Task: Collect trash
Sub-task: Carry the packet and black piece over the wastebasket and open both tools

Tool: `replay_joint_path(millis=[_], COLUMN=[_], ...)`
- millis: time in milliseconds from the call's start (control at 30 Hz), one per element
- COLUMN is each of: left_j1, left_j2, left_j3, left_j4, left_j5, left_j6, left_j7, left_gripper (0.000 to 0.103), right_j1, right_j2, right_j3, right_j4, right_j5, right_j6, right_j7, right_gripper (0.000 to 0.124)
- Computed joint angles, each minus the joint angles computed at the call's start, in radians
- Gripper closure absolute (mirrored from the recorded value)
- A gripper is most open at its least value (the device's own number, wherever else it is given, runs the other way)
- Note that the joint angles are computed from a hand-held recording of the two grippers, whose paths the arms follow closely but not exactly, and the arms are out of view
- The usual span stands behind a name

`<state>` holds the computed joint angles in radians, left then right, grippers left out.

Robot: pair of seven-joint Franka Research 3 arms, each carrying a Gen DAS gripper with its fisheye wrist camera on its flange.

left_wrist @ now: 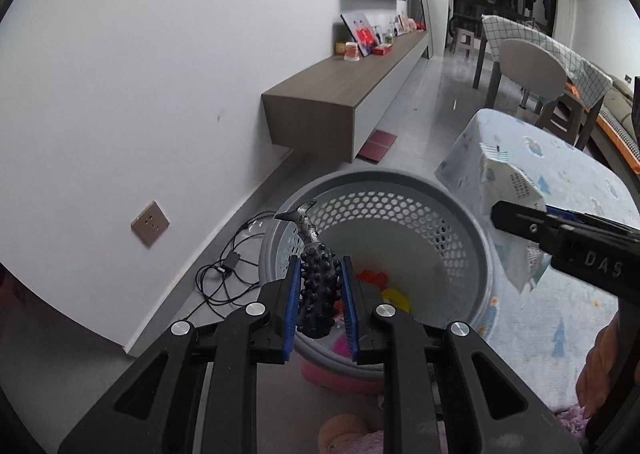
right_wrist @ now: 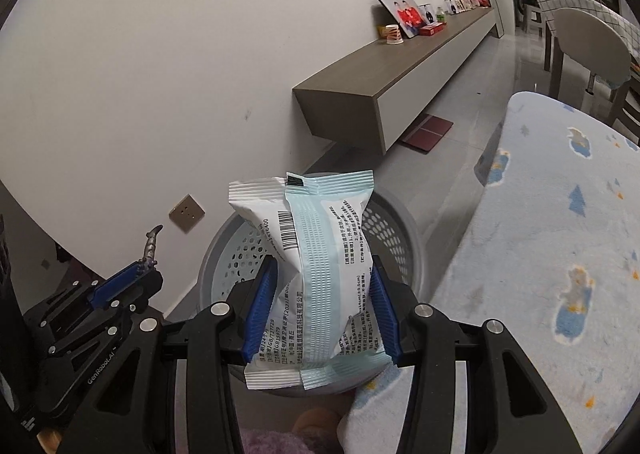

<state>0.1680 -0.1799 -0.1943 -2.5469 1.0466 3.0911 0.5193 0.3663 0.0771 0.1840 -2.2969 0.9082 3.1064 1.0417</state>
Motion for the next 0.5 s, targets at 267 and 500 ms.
replay_joint_path(millis=[267,500], left_j1=[-0.043,-0.103], left_j2=[0.132,0.177], left_j3=[0.039,0.091], left_j4=[0.083,0.107], left_j5=[0.072,0.037], left_j6=[-0.028,-0.045], left_j7=[-0.08,-0.06], left_gripper=[0.083,0.083], right_j1=[0.017,-0.039], right_j2=[0.106,0.13], right_j3=[-0.053,0.006], right_j4=[0.049,0.066], right_j5=[-0.251,-0.244], right_j6=[-0.023,-0.016], right_j7=[0.188,0.172], right_gripper=[0.079,0.079])
